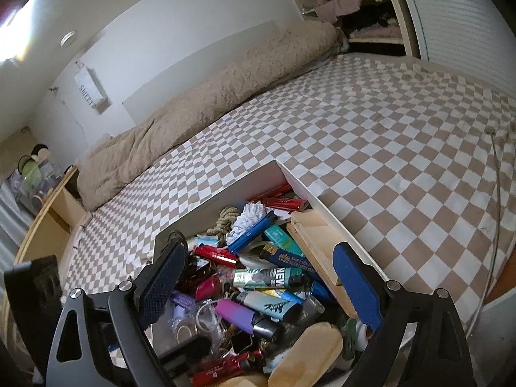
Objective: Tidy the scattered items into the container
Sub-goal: 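Lower the left tool into the box and open it to release the light-blue lighter, then lift both open tools up out of the white box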
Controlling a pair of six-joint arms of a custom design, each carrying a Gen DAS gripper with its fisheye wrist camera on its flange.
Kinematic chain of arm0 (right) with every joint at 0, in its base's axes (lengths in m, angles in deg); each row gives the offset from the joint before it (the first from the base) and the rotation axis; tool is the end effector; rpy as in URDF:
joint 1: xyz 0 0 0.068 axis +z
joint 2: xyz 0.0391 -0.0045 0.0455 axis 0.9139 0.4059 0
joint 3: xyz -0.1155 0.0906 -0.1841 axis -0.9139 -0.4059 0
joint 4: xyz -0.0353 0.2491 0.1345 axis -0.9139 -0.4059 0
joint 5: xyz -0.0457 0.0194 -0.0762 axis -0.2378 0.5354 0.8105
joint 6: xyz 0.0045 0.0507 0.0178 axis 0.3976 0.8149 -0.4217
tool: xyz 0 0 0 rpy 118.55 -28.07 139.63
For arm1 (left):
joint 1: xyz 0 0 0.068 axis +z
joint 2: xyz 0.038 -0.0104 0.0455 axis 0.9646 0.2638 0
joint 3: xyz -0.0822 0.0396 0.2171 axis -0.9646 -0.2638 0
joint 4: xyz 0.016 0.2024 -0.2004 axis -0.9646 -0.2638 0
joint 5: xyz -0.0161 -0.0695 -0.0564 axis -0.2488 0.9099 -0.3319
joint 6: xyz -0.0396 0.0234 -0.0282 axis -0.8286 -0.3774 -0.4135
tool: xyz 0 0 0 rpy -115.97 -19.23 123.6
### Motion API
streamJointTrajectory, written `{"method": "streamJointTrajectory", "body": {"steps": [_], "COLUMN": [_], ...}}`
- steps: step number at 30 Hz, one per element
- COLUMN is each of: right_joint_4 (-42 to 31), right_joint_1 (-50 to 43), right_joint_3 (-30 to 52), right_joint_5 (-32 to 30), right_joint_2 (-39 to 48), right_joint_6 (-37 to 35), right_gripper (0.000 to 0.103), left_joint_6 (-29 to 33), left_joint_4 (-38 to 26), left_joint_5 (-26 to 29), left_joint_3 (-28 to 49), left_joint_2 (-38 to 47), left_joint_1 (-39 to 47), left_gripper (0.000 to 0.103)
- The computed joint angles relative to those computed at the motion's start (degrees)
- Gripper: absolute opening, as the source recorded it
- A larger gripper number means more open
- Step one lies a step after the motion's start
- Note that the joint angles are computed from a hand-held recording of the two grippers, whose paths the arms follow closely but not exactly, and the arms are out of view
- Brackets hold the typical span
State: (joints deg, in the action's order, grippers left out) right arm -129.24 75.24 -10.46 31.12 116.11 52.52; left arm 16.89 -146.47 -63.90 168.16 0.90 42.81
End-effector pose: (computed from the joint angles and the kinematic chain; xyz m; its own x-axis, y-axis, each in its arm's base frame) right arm 0.2429 0.0474 0.3553 -0.7070 0.2304 -0.6686 -0.0823 0.9122 0.4013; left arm 0.2249 -0.1399 0.4011 -0.8141 -0.0040 -0.5807 0.1958 0.9395 -0.2809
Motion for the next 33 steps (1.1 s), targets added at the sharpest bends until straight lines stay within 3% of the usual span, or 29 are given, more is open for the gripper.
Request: {"method": "streamJointTrajectory", "body": {"steps": [16, 25, 33], "right_joint_4": [-3.3, -4.6, -6.4], "right_joint_1": [8.3, 17.6, 22.8], "right_joint_3": [-1.6, -4.5, -6.3], "right_joint_5": [9.9, 24.1, 30.8], "right_joint_2": [-7.7, -12.6, -15.7], "right_joint_6": [0.9, -0.4, -0.9], "right_gripper": [0.093, 0.093, 0.093], "left_joint_6": [-1.0, -1.1, -0.6], "left_joint_4": [-1.8, -2.8, -3.5], "left_joint_5": [-4.2, -5.6, -8.6], "left_joint_3": [-5.1, -6.8, -9.3], "left_joint_2": [-11.3, -16.2, -20.3], "left_joint_1": [-0.1, 0.5, 0.1], "left_gripper": [0.103, 0.103, 0.103]}}
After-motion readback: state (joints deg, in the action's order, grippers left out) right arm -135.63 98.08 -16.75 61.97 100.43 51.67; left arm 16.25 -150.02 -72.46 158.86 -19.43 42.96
